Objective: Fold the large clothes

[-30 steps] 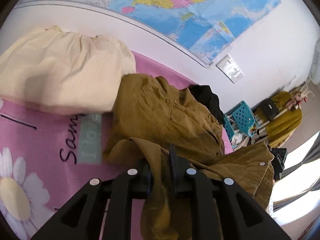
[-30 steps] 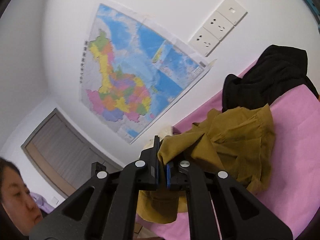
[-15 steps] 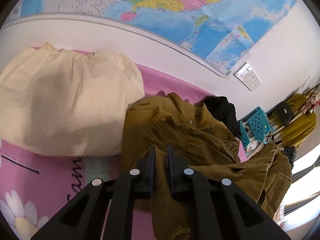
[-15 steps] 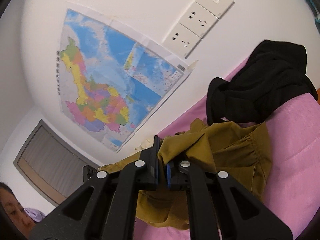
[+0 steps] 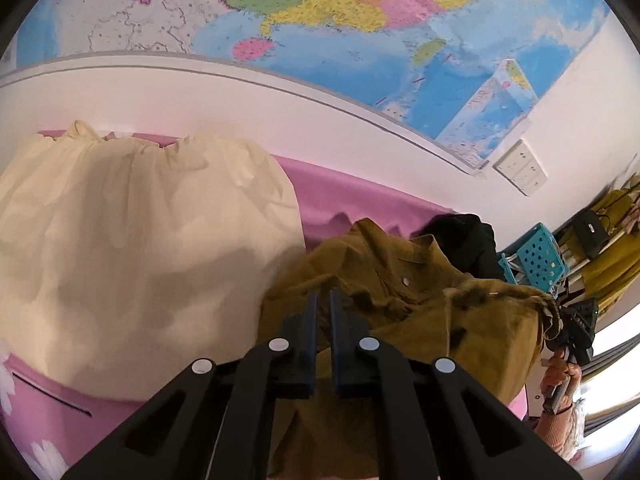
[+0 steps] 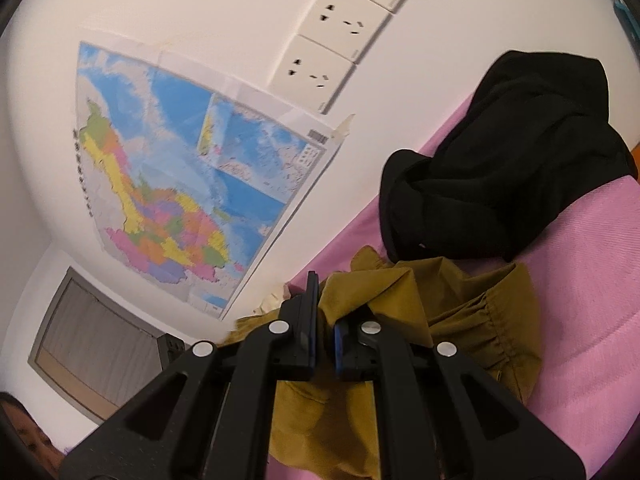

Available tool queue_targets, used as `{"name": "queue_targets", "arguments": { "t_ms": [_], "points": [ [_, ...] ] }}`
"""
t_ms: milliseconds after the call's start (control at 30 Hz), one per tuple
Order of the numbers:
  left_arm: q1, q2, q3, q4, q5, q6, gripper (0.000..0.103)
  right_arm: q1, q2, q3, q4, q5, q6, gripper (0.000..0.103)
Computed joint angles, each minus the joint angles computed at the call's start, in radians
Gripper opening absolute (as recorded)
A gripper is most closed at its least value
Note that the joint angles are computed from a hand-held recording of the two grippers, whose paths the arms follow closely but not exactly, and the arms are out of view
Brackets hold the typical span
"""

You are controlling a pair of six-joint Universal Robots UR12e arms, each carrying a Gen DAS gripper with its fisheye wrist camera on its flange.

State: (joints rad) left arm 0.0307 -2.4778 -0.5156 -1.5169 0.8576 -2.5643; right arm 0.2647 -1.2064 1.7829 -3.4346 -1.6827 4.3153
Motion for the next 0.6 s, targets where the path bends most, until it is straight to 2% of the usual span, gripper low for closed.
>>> {"name": "queue_targets", "arguments": {
  "t_ms": [100,167,200,233,267,333,400,433,467,500,600],
  "points": [
    [-0.012,-0.037,0.058,0.005,0.033,-0.036,0.004,-0.012,0.010,-0.005,0.013,0.010,0.021,0.006],
    [-0.019,-0.043,0.057,0.045,0.066,-0.059,0.004,-0.021,0.020,-0.010,0.033,0.018,0.045,0.006],
    [-0.022,-0.041,0.049,0.065,0.079,-0.068,0.009,-0.026,0.026,-0.012,0.036,0.021,0.057,0.006],
    [-0.024,-0.035,0.033,0.080,0.083,-0.060,0.022,-0.029,0.030,-0.013,0.045,0.023,0.067,0.006],
    [-0.025,-0.027,0.015,0.087,0.080,-0.039,0.029,-0.032,0.031,-0.013,0.057,0.028,0.078,0.006],
    [-0.029,0.018,-0.084,0.198,0.110,-0.010,0.043,-0.034,0.026,-0.015,0.112,0.029,0.079,0.010],
    [-0.036,0.061,-0.176,0.308,0.145,0.040,0.052,-0.032,0.020,-0.019,0.154,0.029,0.061,0.042],
    [-0.041,0.082,-0.221,0.361,0.167,0.076,0.060,-0.026,0.016,-0.023,0.166,0.015,0.041,0.064],
    [-0.046,0.098,-0.256,0.405,0.186,0.099,0.062,-0.017,0.010,-0.031,0.185,-0.012,0.004,0.070],
    [-0.051,0.111,-0.287,0.443,0.202,0.127,0.063,-0.011,0.006,-0.038,0.203,-0.027,-0.026,0.071],
    [-0.063,0.129,-0.328,0.473,0.229,0.202,0.078,0.018,-0.003,-0.081,0.303,-0.072,-0.169,0.076]
  ]
}}
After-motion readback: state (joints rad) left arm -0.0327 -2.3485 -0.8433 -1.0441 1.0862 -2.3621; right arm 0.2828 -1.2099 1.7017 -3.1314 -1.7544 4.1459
